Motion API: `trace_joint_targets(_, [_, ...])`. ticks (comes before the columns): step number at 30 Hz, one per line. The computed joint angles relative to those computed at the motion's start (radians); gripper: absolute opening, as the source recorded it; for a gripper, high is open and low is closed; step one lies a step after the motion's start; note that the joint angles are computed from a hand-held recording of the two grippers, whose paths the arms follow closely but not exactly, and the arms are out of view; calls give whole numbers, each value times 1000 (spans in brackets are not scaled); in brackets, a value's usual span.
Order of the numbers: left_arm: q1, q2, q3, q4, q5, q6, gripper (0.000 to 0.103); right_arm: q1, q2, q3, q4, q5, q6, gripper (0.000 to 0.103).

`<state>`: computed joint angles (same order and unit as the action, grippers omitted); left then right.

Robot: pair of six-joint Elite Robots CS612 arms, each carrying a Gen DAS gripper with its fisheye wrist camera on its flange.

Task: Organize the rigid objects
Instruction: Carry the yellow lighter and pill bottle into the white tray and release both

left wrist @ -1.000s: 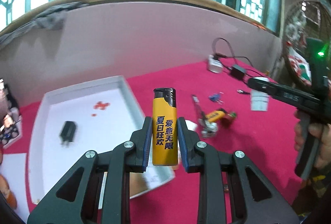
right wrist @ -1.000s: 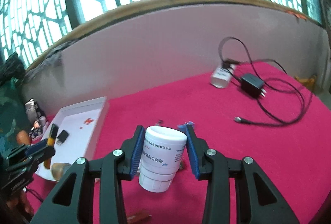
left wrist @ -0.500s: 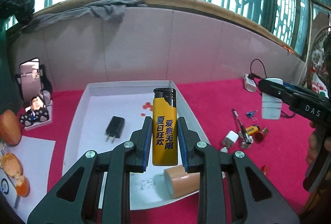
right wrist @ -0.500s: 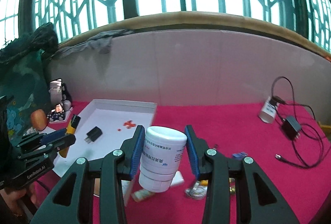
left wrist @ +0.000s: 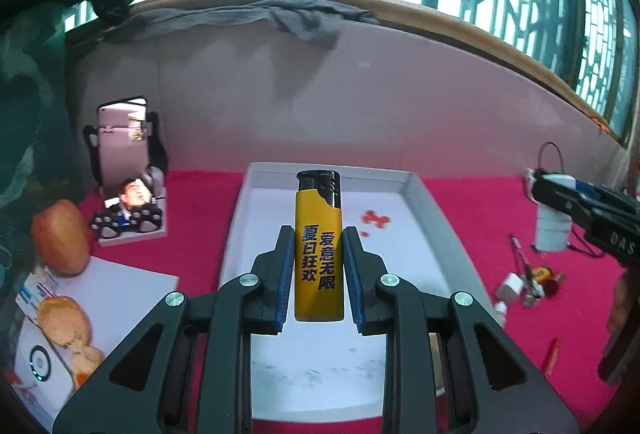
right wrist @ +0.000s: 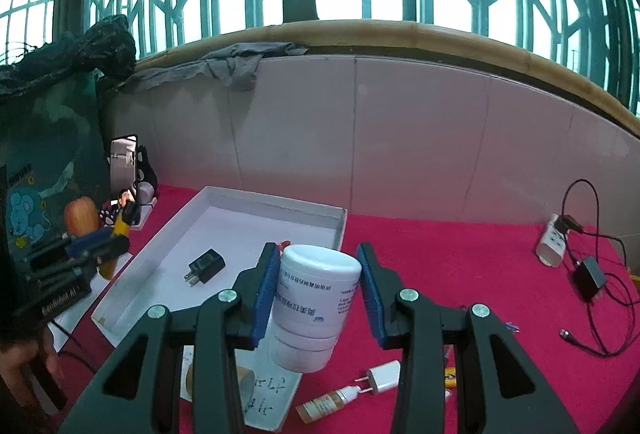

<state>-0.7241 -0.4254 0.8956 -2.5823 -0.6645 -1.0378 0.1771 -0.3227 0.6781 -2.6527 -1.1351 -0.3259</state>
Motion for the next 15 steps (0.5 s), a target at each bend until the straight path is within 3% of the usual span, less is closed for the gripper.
trace_joint_targets(5, [21,-6,-6,27,-35,12,24,9,36,-77,88,16,15,39])
trace_joint_targets(9, [44,-1,-16,23,-109,-1,24,15,70,-147,151,22,37,39])
trace_joint_targets(15, [58,36,-76,79,-180,-7,24,29,132,-263,276,6,22,39])
